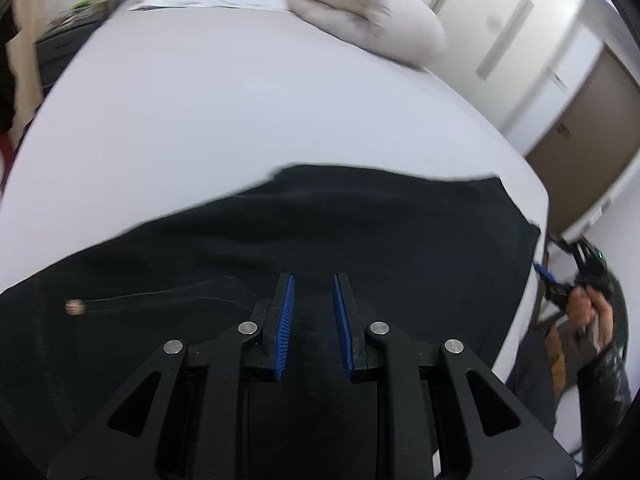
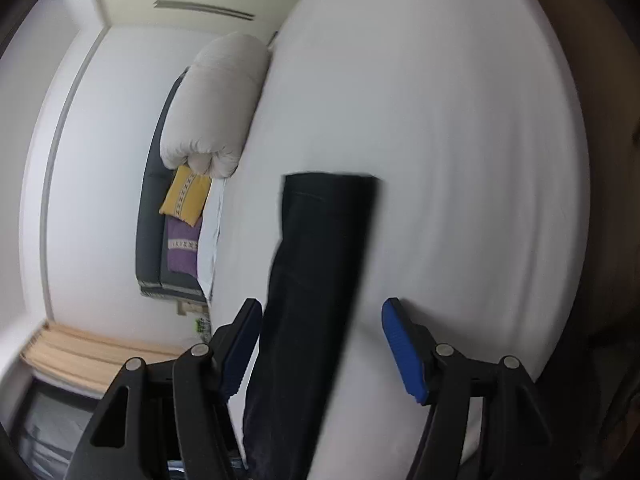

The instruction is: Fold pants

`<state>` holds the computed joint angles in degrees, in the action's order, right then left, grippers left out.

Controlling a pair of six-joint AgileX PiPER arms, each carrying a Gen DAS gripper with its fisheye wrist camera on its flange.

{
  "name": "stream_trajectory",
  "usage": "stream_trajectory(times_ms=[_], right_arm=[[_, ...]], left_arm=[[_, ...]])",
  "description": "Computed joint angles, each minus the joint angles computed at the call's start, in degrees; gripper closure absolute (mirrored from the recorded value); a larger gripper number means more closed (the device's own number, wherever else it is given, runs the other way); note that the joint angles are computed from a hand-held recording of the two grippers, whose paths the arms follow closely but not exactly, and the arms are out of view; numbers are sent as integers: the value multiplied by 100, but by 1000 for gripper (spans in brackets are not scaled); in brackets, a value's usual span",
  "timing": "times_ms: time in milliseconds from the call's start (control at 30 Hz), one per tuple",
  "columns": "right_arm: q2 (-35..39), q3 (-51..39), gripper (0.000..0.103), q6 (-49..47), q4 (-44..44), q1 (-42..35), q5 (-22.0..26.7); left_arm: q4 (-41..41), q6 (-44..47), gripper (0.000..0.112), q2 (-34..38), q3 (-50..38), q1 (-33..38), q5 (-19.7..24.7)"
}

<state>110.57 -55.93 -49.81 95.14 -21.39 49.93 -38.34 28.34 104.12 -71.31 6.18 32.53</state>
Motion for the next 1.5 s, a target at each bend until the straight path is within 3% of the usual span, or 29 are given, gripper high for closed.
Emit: stream_trajectory(times_ms=[100, 233, 333, 567, 667, 733, 867, 1100, 1200, 1400, 1500], right_arm=[[216, -259, 40, 30, 40, 29, 239], [1049, -1531, 49, 895, -106, 215, 229], [1347, -1906, 57, 1051, -176, 164, 281], [1463, -2374, 65, 1371, -570, 168, 299], [1575, -2543, 81, 1495, -666, 255, 201], [1677, -2592, 101, 1573, -763, 261, 132], [1661, -2617, 102, 1352, -828, 350, -40], [1021, -2824, 99, 2210, -2639, 913, -1076], [580, -2877, 99, 2639, -3651, 1342, -1225], [-460, -2607, 99, 4188, -7086, 3618, -2269], [-411, -2401, 99, 4328, -8804, 4765, -2496]], left_arm=[[435, -532, 93, 385, -180, -106, 180], [-877, 389, 93, 574, 34, 301, 330], [-979, 508, 93, 611, 64, 362, 369], [-1202, 821, 94, 587, 261, 369, 197], [-1414, 950, 94, 609, 248, 474, 355], [-1479, 1009, 94, 646, 212, 525, 420], [-1635, 1252, 94, 649, 243, 720, 556], [-1957, 1570, 94, 705, 285, 929, 706], [-2213, 1761, 94, 746, 316, 1087, 847], [-2285, 1377, 93, 645, 296, 1301, 1104], [-2744, 1521, 93, 660, 175, 1390, 1535]])
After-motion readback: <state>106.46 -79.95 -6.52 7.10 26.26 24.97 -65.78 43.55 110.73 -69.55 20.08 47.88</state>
